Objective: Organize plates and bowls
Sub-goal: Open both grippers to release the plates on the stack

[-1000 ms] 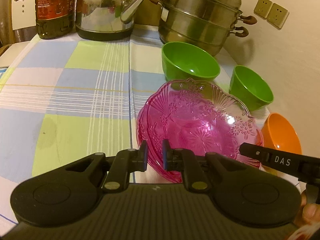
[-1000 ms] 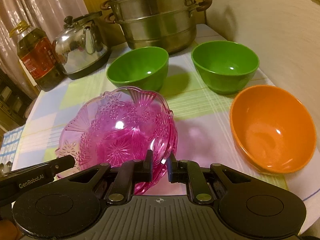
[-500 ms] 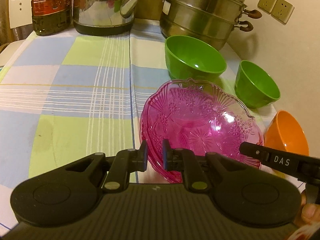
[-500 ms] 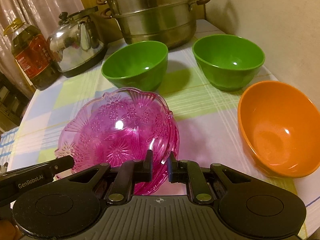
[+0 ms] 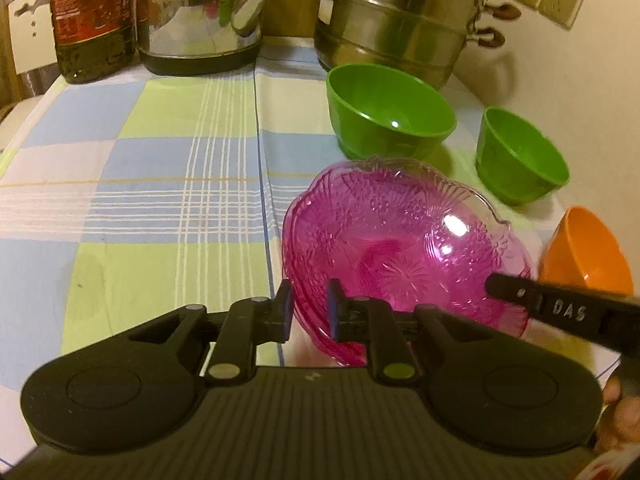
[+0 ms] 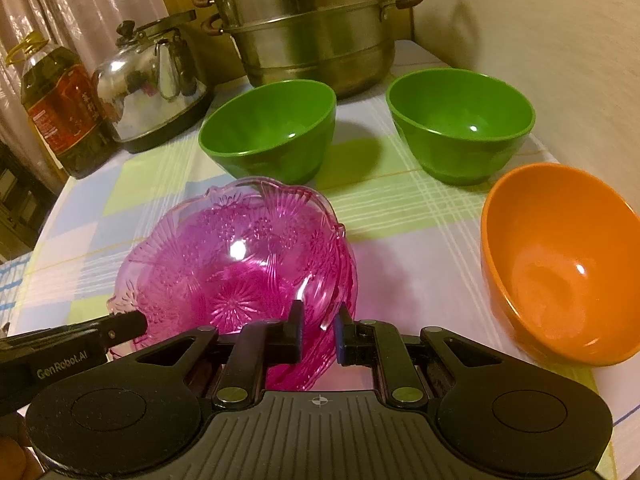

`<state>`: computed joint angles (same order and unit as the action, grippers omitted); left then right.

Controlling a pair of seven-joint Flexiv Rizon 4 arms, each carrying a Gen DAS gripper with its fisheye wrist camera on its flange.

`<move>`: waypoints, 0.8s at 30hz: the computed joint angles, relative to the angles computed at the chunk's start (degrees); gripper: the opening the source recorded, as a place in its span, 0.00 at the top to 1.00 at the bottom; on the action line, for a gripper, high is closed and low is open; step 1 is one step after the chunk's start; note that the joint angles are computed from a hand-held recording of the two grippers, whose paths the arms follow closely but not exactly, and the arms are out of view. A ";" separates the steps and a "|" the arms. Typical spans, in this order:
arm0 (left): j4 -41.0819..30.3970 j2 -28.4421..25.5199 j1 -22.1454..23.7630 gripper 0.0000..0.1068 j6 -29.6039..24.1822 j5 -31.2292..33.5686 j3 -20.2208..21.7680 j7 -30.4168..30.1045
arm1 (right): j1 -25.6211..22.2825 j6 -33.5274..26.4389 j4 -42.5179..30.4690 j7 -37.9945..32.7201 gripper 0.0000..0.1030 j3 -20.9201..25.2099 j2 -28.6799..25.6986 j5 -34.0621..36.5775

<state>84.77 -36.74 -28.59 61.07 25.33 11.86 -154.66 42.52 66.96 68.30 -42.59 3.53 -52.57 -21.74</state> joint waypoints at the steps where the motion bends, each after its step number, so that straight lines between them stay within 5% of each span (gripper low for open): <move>1: -0.51 -0.26 -0.07 0.81 -1.01 0.04 -0.04 0.60 | 0.04 0.12 -0.20 -0.29 0.86 -0.11 -0.22 -0.23; 3: -0.71 -0.42 -0.14 0.80 -1.50 0.21 0.02 0.53 | 0.27 0.16 -0.55 -0.79 0.79 -0.63 -0.54 -0.89; 5: -0.64 -0.17 -0.96 0.80 -1.61 1.17 0.91 -1.26 | 0.61 1.22 -0.20 0.44 0.58 -1.74 -0.50 -1.17; 6: -0.60 -0.01 -1.28 0.80 -1.64 1.75 1.23 -1.99 | 0.50 2.53 0.33 1.08 0.56 -1.89 -0.37 -1.00; 24: 2.00 4.45 -3.42 0.80 -1.82 5.88 -0.69 -9.28 | -0.02 6.94 14.59 6.87 0.56 -1.78 9.42 -2.86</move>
